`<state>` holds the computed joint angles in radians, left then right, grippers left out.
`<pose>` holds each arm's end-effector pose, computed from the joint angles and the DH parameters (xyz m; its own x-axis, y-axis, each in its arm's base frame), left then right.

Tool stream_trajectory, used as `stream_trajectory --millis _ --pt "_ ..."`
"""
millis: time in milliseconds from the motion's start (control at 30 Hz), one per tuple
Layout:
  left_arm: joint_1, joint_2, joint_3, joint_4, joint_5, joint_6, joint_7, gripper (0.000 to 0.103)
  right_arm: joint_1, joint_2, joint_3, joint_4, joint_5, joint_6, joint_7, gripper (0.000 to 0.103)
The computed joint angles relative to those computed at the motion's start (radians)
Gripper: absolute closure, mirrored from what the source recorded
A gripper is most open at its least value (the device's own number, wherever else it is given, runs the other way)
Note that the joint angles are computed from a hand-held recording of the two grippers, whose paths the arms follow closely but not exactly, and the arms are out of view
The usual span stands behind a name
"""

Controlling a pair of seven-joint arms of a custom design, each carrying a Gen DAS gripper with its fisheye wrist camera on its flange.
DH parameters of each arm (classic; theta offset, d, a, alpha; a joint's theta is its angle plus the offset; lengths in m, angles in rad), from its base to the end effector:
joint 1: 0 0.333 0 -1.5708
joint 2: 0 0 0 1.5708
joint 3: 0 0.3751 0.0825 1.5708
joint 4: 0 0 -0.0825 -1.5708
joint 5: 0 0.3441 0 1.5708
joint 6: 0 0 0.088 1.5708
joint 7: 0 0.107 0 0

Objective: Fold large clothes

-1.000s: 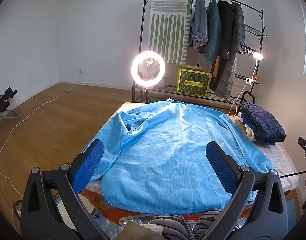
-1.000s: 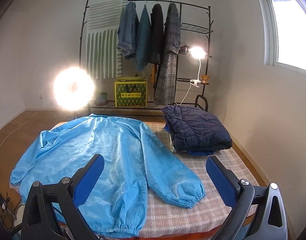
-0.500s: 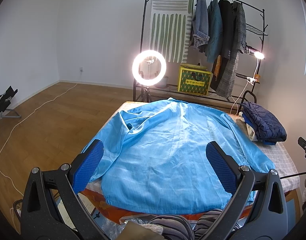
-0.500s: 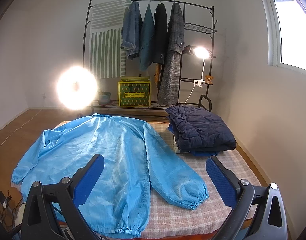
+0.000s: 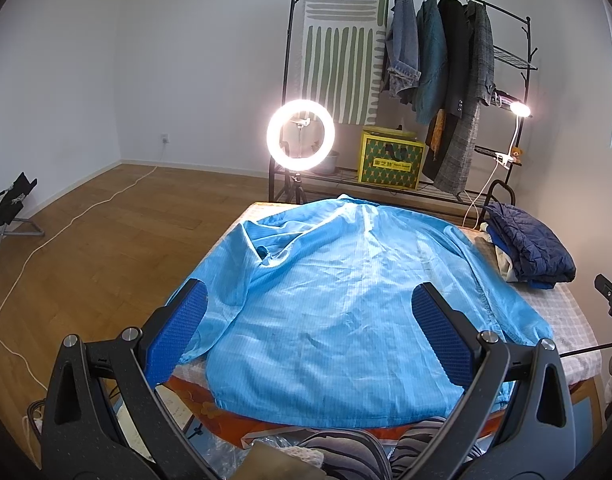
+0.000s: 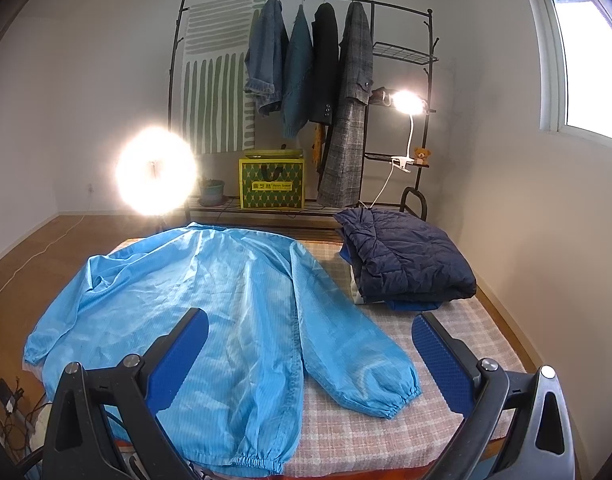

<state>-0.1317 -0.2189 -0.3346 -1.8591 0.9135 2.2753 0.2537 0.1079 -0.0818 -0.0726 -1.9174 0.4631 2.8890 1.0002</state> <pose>0.4330 -0.2251 0.7457 0.3815 -0.9211 0.0773 -0.4115 -0.2441 -0.8781 0.5409 -0.0092 0.7205 0.1893 -0.9808 0.0475 -0.4528 -0.1302 -0.8821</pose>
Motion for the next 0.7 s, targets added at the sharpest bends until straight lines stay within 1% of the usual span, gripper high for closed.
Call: stream_trajectory --millis 333,400,500,533,600,633,700 --pt "0.010 -0.027 0.005 -0.034 -0.014 -0.006 0.009 0.000 -0.001 0.014 0.004 0.012 0.021 -0.018 -0.018 0.001" --pt "0.016 -0.031 0.013 -0.047 -0.023 0.014 0.009 0.000 0.001 0.019 0.003 0.022 0.038 -0.039 -0.035 0.001" --pt "0.037 -0.044 0.029 -0.090 -0.020 0.078 -0.020 0.000 -0.001 0.024 0.009 0.025 0.047 -0.045 -0.046 0.001" --pt "0.044 -0.051 0.038 -0.108 -0.019 0.115 -0.029 0.000 -0.003 0.027 0.012 0.026 0.036 -0.044 -0.037 0.001" --pt "0.064 -0.077 0.059 -0.162 -0.012 0.230 -0.056 0.000 -0.005 0.034 0.016 0.029 0.023 -0.042 -0.027 0.000" --pt "0.078 -0.090 0.065 -0.185 -0.013 0.274 -0.067 0.000 -0.006 0.038 0.018 0.034 0.022 -0.045 -0.024 0.000" --pt "0.103 -0.100 0.059 -0.201 -0.032 0.296 -0.065 0.000 -0.006 0.047 0.019 0.050 0.038 -0.069 -0.038 0.001"
